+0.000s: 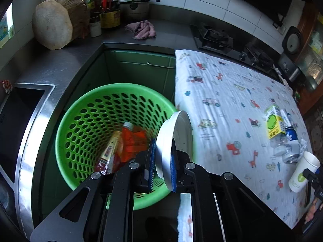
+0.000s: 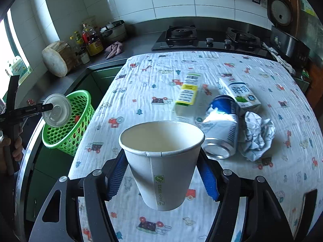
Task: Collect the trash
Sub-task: 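Drop the clear lid with the left tool while the right drops the paper cup into the basket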
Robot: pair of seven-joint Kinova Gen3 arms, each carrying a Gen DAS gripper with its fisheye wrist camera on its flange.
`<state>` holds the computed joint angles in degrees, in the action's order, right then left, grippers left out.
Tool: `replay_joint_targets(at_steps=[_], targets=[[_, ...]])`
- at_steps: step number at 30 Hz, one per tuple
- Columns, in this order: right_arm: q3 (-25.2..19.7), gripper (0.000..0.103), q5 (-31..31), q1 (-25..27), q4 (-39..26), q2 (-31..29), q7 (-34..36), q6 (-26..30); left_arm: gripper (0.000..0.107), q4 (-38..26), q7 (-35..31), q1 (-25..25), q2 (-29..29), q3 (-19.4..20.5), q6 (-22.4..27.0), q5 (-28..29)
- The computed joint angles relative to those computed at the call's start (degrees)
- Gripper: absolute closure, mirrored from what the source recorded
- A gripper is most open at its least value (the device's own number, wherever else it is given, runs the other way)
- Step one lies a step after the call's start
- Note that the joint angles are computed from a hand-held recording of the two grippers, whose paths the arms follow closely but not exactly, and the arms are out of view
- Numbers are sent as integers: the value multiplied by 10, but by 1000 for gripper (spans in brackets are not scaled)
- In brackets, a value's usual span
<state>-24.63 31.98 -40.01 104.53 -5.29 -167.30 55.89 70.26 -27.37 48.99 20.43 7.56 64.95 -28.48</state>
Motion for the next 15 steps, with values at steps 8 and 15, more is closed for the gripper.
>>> replay_joint_targets(at_steps=[8,15], targets=[[25,39,21,-39,-73,74,31,-17,95,47,-11,-37,-8,-4,25,14],[66,39,21,-85,-145,135,79,-36,90,114,-3,-75,-37,3,-25,43]])
